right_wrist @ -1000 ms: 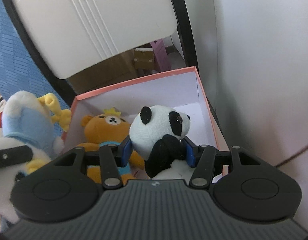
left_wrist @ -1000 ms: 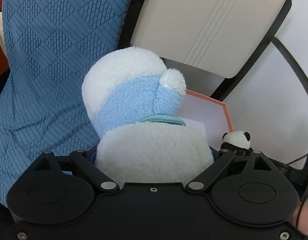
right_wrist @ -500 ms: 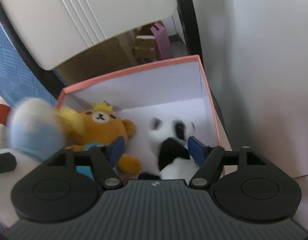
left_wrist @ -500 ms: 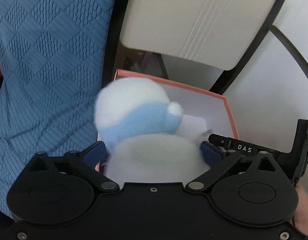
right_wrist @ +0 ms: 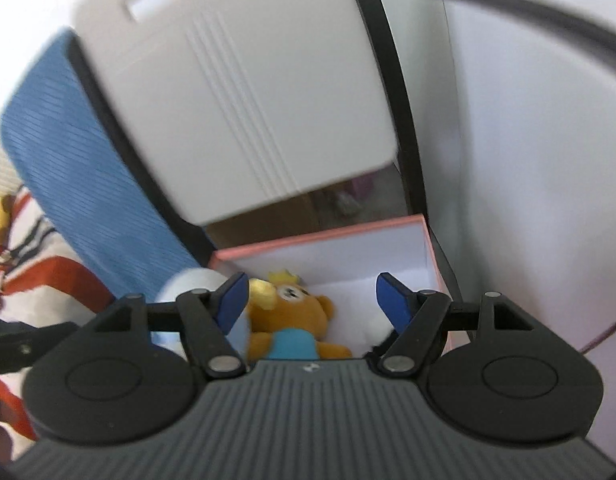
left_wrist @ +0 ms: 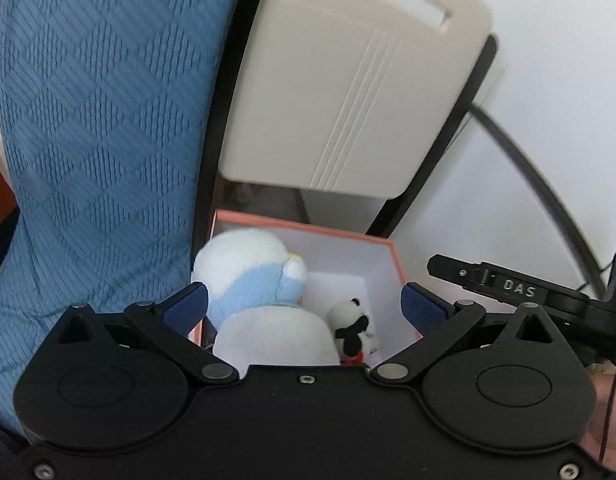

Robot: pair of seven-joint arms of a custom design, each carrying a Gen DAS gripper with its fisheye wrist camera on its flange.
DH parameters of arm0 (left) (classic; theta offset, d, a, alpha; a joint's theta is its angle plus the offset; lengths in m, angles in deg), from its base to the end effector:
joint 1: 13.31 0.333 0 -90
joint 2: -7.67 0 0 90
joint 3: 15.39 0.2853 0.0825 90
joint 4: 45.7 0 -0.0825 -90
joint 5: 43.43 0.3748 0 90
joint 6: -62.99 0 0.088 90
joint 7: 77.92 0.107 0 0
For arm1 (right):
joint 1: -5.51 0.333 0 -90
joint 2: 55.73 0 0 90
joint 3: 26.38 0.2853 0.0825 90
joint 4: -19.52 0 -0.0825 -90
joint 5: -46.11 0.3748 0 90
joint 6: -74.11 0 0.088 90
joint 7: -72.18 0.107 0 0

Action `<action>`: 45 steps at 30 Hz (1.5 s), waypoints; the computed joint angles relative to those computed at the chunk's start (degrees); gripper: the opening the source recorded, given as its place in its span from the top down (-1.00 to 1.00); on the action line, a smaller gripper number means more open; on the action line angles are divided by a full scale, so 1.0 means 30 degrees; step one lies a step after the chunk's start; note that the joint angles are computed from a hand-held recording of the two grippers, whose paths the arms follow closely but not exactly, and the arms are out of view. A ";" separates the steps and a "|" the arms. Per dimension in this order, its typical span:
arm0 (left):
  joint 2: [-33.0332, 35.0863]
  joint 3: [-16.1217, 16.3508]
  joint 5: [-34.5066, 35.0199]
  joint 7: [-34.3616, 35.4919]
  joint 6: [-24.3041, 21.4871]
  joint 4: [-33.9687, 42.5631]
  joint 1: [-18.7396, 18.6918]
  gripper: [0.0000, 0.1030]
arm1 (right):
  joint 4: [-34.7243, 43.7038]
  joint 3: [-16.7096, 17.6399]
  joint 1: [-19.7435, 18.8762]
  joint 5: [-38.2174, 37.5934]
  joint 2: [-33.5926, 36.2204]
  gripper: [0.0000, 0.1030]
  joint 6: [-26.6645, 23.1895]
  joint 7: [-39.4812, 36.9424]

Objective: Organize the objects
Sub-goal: 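Open both grippers to drop the duck and panda into the box, withdraw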

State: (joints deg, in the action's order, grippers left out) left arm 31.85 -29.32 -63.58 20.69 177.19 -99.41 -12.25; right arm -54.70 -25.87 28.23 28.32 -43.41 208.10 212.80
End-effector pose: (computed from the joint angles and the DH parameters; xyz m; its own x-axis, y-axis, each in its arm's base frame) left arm 0.6599 -0.1215 0.6961 -0.3780 -0.8618 0.3383 -0.7803 0.0999 -0.6174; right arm 0.5985 0.2507 0.6923 -0.1900 -0.9166 -0.3518 -0.6199 0.3898 -0.6810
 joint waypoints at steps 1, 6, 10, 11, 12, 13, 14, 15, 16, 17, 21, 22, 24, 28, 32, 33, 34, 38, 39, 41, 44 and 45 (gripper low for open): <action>-0.0224 -0.0038 -0.0162 0.0161 -0.0002 -0.0092 0.0142 -0.99 | -0.0003 0.0042 0.0089 -0.0068 -0.0246 -0.40 0.0009 0.0074; -0.1671 0.0042 -0.1238 0.1011 -0.0118 -0.0935 0.0850 -0.99 | -0.0232 0.0441 0.0664 -0.1571 -0.1522 -0.41 -0.0662 0.1250; -0.3322 0.0282 -0.2628 0.2318 0.0060 -0.2484 0.1401 -0.99 | -0.1010 0.1126 0.0909 -0.2337 -0.2712 -0.41 -0.0897 0.2037; -0.3752 0.0417 -0.3027 0.2697 0.0028 -0.2856 0.1537 -0.99 | -0.1224 0.1310 0.0949 -0.2594 -0.2972 -0.41 -0.0963 0.2337; -0.4168 0.0567 -0.3470 0.3072 0.0046 -0.3275 0.1657 -0.99 | -0.1583 0.1499 0.0993 -0.2900 -0.3324 -0.41 -0.1020 0.2776; -0.4640 0.0739 -0.3856 0.3385 0.0112 -0.3806 0.1731 -0.99 | -0.1871 0.1721 0.1035 -0.3189 -0.3647 -0.41 -0.1180 0.3251; -0.5091 0.0937 -0.4227 0.3729 0.0071 -0.4247 0.1801 -0.99 | -0.2115 0.1938 0.1041 -0.3378 -0.3895 -0.41 -0.1278 0.3594; -0.5388 0.1129 -0.4543 0.4059 -0.0019 -0.4530 0.1818 -0.99 | -0.2367 0.2145 0.1038 -0.3544 -0.4122 -0.41 -0.1360 0.3873; -0.5801 0.1325 -0.4885 0.4429 -0.0044 -0.4959 0.1844 -0.99 | -0.2614 0.2352 0.1039 -0.3696 -0.4326 -0.41 -0.1459 0.4120; -0.6214 0.1532 -0.5116 0.4699 -0.0014 -0.5408 0.1824 -0.99 | -0.2838 0.2548 0.1039 -0.3802 -0.4507 -0.41 -0.1589 0.4336; -0.7627 0.2411 -0.6051 0.5735 -0.0251 -0.6880 0.1675 -0.99 | -0.3298 0.3253 0.1134 -0.4261 -0.4967 -0.41 -0.2359 0.4794; -0.7970 0.2623 -0.6327 0.6028 -0.0370 -0.7275 0.1628 -0.99 | -0.3435 0.3401 0.1181 -0.4329 -0.5110 -0.41 -0.2518 0.4853; -0.8596 0.3002 -0.6559 0.6275 -0.0444 -0.8033 0.1473 -0.99 | -0.3760 0.3692 0.1259 -0.4448 -0.5432 -0.40 -0.2780 0.5108; -0.9643 0.3723 -0.6777 0.6718 -0.0626 -0.9395 0.1157 -0.99 | -0.4354 0.4200 0.1339 -0.4737 -0.5943 -0.40 -0.3321 0.5729; -1.0551 0.4261 -0.6838 0.6975 -0.0486 -1.0713 0.0862 -0.99 | -0.5153 0.4535 0.1278 -0.4709 -0.6402 -0.41 -0.3311 0.6246; -1.0780 0.4372 -0.6815 0.7044 -0.0397 -1.1062 0.0784 -0.99 | -0.5248 0.4601 0.1256 -0.4689 -0.6452 -0.41 -0.3360 0.6296; -1.0953 0.4474 -0.6807 0.7097 -0.0297 -1.1362 0.0696 -0.99 | -0.5306 0.4655 0.1239 -0.4650 -0.6460 -0.41 -0.3413 0.6284; -1.1516 0.4833 -0.6836 0.7232 -0.0083 -1.2357 0.0399 -0.99 | -0.5881 0.4795 0.1189 -0.4802 -0.6705 -0.60 -0.3055 0.6430; -1.1673 0.4889 -0.6848 0.7233 0.0034 -1.2652 0.0328 -0.99 | -0.6000 0.4852 0.1145 -0.4942 -0.6745 -0.61 -0.2962 0.6551; -1.1816 0.4989 -0.6805 0.7159 0.0081 -1.2986 0.0182 -1.00 | -0.6042 0.4939 0.1101 -0.4945 -0.6704 -0.61 -0.3099 0.6696; -1.1952 0.5061 -0.6685 0.7055 0.0174 -1.3349 0.0013 -1.00 | -0.6293 0.4932 0.1068 -0.4841 -0.6791 -0.62 -0.3021 0.6918; -1.2058 0.5067 -0.6624 0.7020 0.0285 -1.3553 -0.0027 -1.00 | -0.6331 0.4973 0.1047 -0.4937 -0.6802 -0.74 -0.3111 0.6980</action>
State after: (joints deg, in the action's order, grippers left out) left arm -4.32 -14.12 -83.45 41.75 178.04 -140.06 -12.33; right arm -73.69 -10.95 31.37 13.51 -63.82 198.76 233.74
